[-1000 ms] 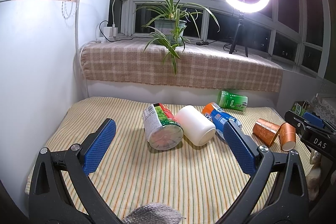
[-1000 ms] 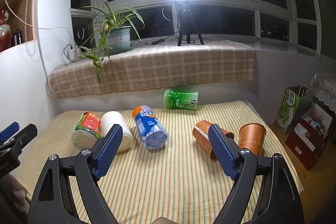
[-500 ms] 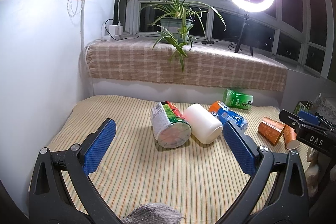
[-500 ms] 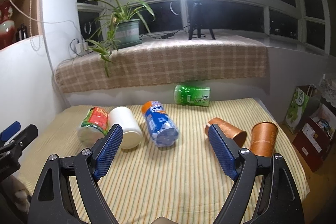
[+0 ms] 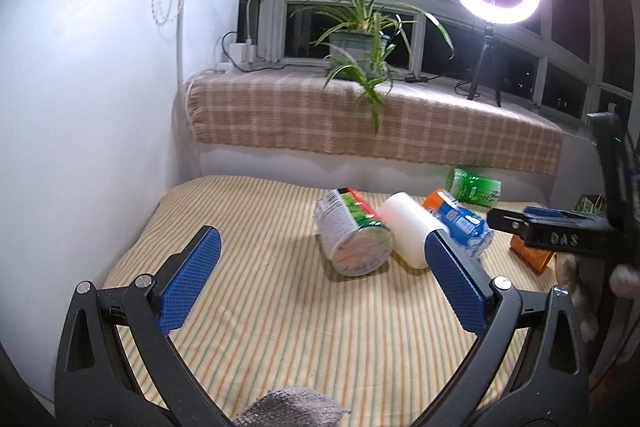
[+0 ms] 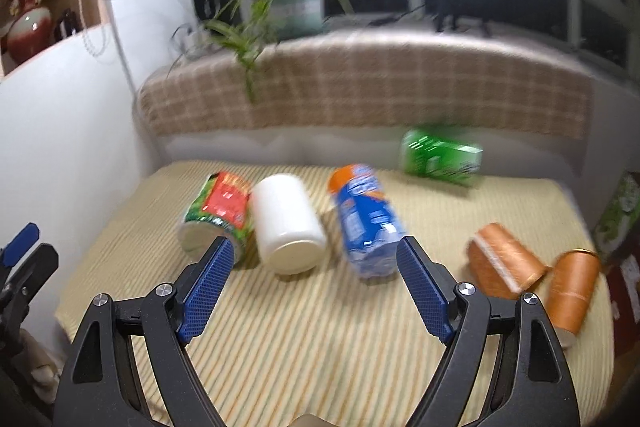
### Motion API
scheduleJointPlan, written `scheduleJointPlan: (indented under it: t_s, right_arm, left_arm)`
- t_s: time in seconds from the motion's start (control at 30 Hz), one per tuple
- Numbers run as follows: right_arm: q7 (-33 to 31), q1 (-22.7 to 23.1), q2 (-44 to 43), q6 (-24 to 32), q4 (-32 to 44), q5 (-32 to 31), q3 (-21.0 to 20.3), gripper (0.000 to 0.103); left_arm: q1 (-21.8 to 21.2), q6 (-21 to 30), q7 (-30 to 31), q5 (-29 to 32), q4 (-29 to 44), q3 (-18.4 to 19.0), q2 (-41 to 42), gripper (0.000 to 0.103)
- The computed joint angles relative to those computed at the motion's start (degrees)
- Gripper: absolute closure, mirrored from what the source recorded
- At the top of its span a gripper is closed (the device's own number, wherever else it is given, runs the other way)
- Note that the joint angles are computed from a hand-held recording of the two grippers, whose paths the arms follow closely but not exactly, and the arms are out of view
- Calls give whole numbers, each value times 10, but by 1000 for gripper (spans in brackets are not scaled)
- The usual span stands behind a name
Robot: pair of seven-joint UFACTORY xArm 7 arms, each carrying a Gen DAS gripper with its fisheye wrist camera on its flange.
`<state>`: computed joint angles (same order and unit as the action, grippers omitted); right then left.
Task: Flip cup upright
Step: 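Move the right gripper to the white cup and close on its body, then lift the white cup with the right gripper while the left gripper comes to take it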
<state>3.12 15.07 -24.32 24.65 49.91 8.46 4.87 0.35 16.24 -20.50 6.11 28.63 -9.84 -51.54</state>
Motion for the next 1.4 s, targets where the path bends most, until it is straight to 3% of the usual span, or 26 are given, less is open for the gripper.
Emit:
scheduleJointPlan:
  t_s: [0.1, 0.33, 0.6, 1.03, 1.4]
  right_arm:
    - [-47, 26, 51, 46, 51, 38, -26, 19]
    - [-146, 14, 176, 174, 196, 124, -32, 19]
    - [-157, -23, 285, 282, 322, 99, 6, 20]
    - [-135, -33, 370, 331, 406, 76, 24, 23]
    - [-136, -31, 362, 323, 391, 62, 25, 31]
  left_arm:
    - [2, 14, 5, 2, -7, 8, -9, 0]
    - [16, 40, 10, 3, -28, 20, -38, 0]
    - [33, 58, 8, 2, -45, 29, -56, 0]
    - [44, 62, 12, 0, -52, 36, -60, 0]
    - [47, 55, 13, -1, -51, 36, -51, 0]
